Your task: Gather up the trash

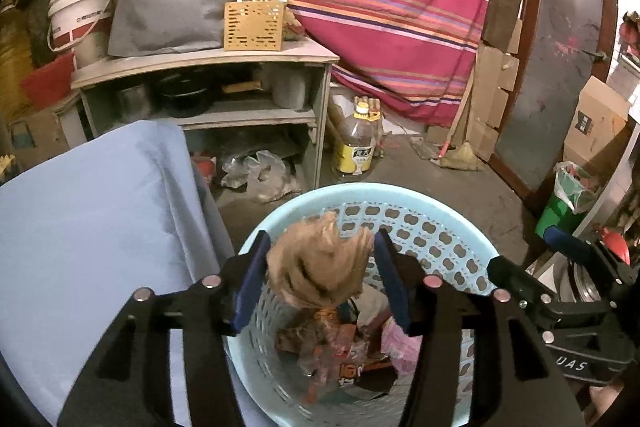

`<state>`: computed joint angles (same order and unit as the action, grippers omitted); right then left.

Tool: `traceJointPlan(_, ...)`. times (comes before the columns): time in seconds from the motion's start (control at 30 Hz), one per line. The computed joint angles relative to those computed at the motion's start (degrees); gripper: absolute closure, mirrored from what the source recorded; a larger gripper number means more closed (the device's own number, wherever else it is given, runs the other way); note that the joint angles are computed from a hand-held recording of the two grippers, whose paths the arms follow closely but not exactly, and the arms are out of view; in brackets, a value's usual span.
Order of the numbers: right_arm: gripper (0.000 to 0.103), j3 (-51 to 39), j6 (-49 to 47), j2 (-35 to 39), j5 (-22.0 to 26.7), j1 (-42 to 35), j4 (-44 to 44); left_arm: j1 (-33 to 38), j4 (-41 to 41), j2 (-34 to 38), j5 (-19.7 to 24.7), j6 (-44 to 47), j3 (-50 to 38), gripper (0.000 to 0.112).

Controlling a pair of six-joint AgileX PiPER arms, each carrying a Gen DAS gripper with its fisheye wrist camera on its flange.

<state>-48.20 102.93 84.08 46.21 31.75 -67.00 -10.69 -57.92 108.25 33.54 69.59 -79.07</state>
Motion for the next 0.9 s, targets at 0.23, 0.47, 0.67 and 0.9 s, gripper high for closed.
traceJointPlan(0.23, 0.006, -0.2, 0.2, 0.3, 0.6, 0.1, -0.2, 0.8, 0.4, -0.5, -0.9, -0.6, 0.4, 0.037)
traceJointPlan(0.47, 0.005, -1.6, 1.0, 0.1, 3.6, 3.3, -1.4, 5.6, -3.9, -5.4, -0.6, 4.9, 4.7, 0.032)
traceJointPlan(0.67, 0.005, -6.9, 1.4, 3.6, 13.0, 12.9, -1.2, 16.5, -13.5, -13.9, 2.2, 17.5, 12.8, 0.016)
traceJointPlan(0.9, 0.004, -14.3, 6.3, 8.4, 21.8, 26.1, -0.9, 33.5, -17.8, -20.0, 11.3, 27.7, 17.5, 0.014)
